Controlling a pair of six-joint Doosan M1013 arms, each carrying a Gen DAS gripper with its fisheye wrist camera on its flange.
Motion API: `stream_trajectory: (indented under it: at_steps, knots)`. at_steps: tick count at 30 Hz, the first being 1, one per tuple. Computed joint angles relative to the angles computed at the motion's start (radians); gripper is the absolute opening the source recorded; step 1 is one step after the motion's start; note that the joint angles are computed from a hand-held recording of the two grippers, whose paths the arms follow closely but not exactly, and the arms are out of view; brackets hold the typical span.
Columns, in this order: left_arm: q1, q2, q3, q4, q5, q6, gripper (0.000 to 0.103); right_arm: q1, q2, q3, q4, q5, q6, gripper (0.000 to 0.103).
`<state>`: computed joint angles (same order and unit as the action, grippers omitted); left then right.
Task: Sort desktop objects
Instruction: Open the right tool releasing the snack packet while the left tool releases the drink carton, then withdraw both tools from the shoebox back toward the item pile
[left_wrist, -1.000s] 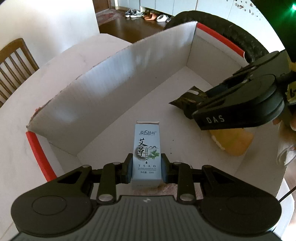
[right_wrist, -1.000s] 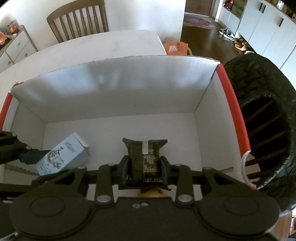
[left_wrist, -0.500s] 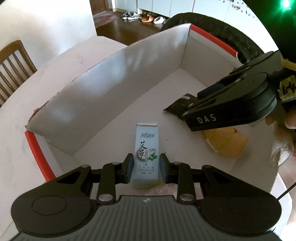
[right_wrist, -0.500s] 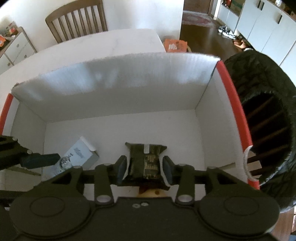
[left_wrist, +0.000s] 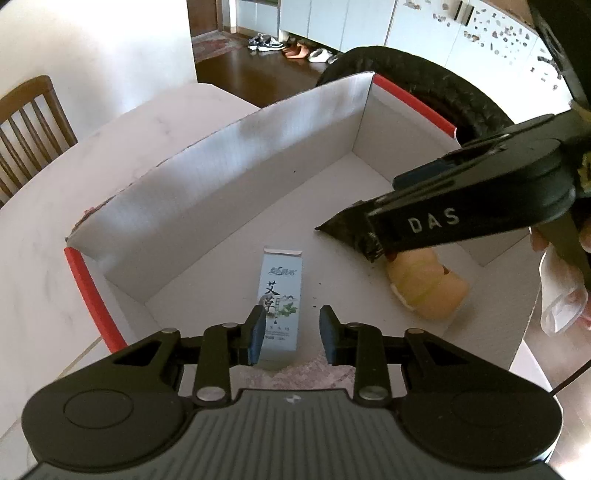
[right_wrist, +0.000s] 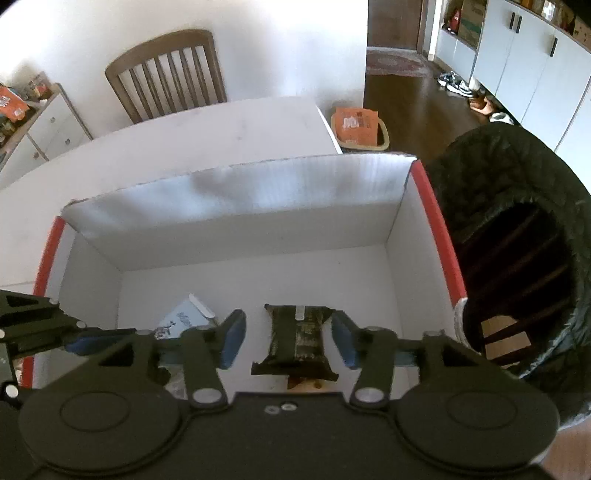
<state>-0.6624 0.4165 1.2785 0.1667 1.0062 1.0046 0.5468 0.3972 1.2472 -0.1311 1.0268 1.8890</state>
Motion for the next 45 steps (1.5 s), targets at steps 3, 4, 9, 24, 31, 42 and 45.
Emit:
stream_trajectory:
  at_steps: [3,4,9,24,31,42,45]
  knots:
    - [-0.006,-0.001,0.004,0.017,-0.003,-0.007,0.031,-0.001,-0.01,0.011,0.011,-0.011,-0.011,0.062]
    - [-0.008,-0.002,0.007,0.027,-0.004,-0.012,0.031,-0.002,-0.014,0.015,0.013,-0.015,-0.013,0.063]
    - [-0.007,-0.016,0.024,0.019,-0.03,-0.044,0.032,-0.008,-0.028,0.031,0.03,-0.038,-0.01,0.067]
    - [-0.032,-0.059,0.063,0.034,-0.108,-0.093,0.075,-0.003,-0.088,0.082,0.046,-0.142,0.007,0.083]
    - [-0.049,-0.081,0.08,0.05,-0.125,-0.083,0.077,0.01,-0.117,0.105,0.07,-0.173,0.007,0.086]
    - [-0.072,-0.151,0.152,0.076,-0.189,-0.104,0.077,0.061,-0.18,0.15,-0.018,-0.257,0.078,0.087]
    - [-0.077,-0.178,0.18,0.092,-0.211,-0.131,0.077,0.077,-0.201,0.168,-0.055,-0.279,0.113,0.088]
